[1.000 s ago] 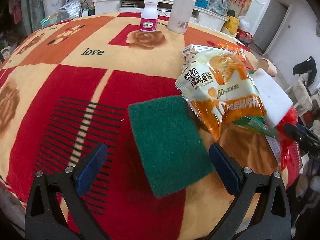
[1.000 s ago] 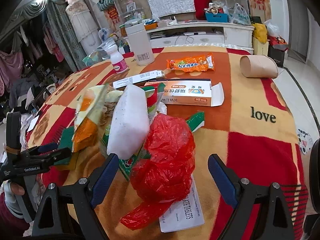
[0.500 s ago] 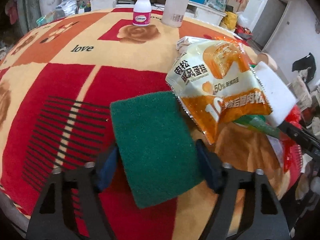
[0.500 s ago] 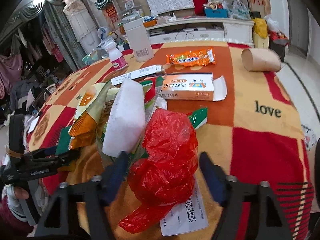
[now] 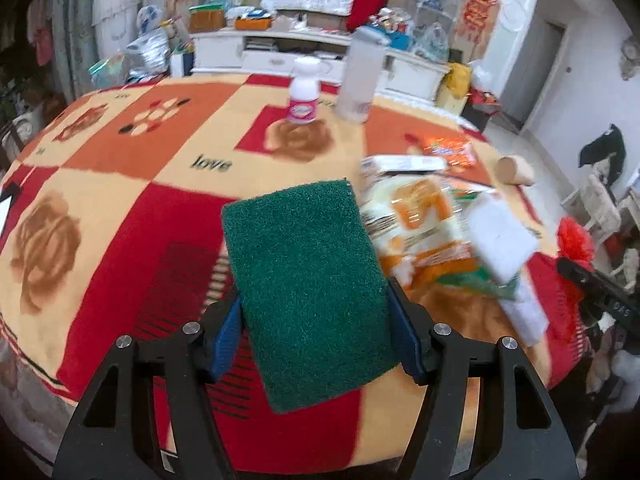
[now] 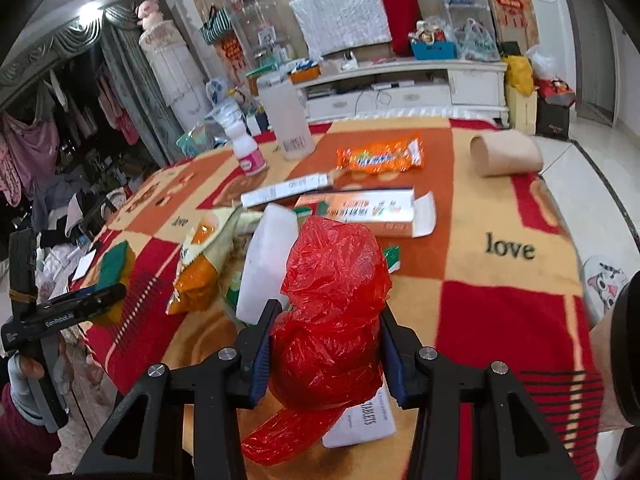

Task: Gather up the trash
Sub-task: 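Carry the pad and red bag to the black bin and release both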

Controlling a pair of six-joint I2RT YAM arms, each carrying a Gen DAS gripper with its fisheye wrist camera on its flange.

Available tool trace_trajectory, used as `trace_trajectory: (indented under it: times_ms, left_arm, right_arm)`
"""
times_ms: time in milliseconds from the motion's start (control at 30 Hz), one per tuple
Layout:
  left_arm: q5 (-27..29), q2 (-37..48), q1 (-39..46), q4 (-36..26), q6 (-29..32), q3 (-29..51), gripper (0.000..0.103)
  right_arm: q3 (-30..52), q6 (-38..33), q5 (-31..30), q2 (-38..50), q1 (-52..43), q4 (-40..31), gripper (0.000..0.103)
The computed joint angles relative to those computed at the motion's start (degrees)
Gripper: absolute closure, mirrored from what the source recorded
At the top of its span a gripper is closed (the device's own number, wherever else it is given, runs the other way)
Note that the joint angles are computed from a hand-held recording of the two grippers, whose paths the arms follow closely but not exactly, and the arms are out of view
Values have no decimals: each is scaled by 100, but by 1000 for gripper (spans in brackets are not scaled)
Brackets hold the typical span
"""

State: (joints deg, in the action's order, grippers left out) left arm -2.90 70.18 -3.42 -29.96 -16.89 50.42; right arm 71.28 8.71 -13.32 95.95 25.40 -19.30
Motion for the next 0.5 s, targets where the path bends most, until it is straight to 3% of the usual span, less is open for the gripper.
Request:
trace_trajectory:
  times_ms: [300, 500]
  left_arm:
    - [42, 1009, -1583, 135, -387, 1192, 39]
    - [82, 2303, -2549, 107, -545, 2546, 39]
  right_arm:
    - [-277, -118, 61, -379, -659, -112, 59]
    - [-586, -361, 3, -643, -1399, -165, 59]
